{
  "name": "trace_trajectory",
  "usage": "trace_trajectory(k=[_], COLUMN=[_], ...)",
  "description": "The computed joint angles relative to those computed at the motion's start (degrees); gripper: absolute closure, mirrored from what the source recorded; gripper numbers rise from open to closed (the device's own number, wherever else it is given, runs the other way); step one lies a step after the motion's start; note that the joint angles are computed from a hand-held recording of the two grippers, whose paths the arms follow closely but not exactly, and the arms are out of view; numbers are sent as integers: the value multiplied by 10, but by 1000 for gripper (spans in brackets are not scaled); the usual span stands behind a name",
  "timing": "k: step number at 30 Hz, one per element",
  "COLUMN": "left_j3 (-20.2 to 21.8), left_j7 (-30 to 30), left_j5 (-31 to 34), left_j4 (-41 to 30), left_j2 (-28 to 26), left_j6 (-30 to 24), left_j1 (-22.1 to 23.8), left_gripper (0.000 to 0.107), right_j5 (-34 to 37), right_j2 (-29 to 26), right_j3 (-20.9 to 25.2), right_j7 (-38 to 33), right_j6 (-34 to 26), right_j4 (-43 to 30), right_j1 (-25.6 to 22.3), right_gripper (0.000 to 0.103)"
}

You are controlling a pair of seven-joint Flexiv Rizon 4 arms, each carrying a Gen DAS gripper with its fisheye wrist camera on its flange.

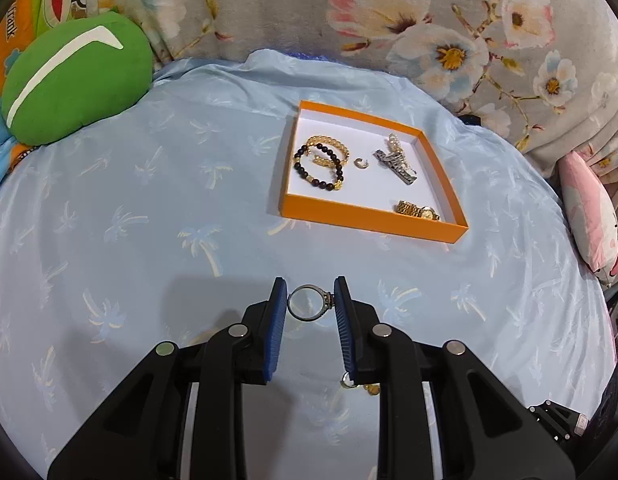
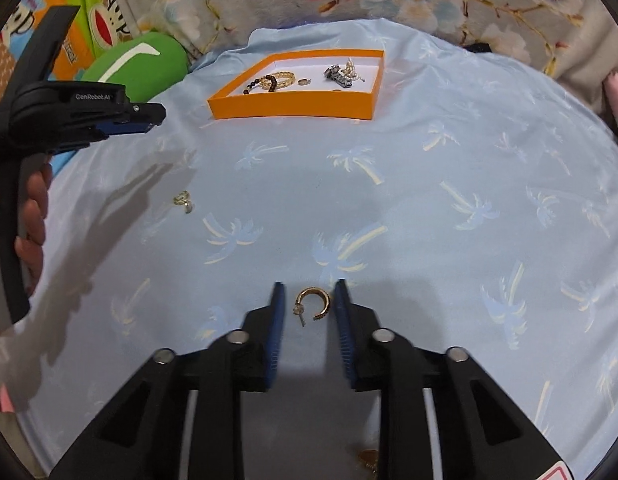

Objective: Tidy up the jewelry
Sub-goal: 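Carry both into the orange box and open both tools to release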

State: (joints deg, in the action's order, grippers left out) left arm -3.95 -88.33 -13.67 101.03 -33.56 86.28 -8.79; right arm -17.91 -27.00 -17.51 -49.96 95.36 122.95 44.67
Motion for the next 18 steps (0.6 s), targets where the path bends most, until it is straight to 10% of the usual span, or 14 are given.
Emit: trace_trajectory(k=[9,18], left_j3=[7,45], left_j7=[0,-18], left_j5=[2,23], left_j4=[-37,-193], left_j2=[-21,-102], left_j6=[-20,-84], left_j1=[-4,-35], left_gripper=[83,83], right_j5=[9,-4], right_j2=[-21,-165], right_j3=[59,167], right_j7=[-10,-42], right_j6=[10,-72], right_j4=[-79,-371], right_j1=[-81,-210], right_gripper=[87,87])
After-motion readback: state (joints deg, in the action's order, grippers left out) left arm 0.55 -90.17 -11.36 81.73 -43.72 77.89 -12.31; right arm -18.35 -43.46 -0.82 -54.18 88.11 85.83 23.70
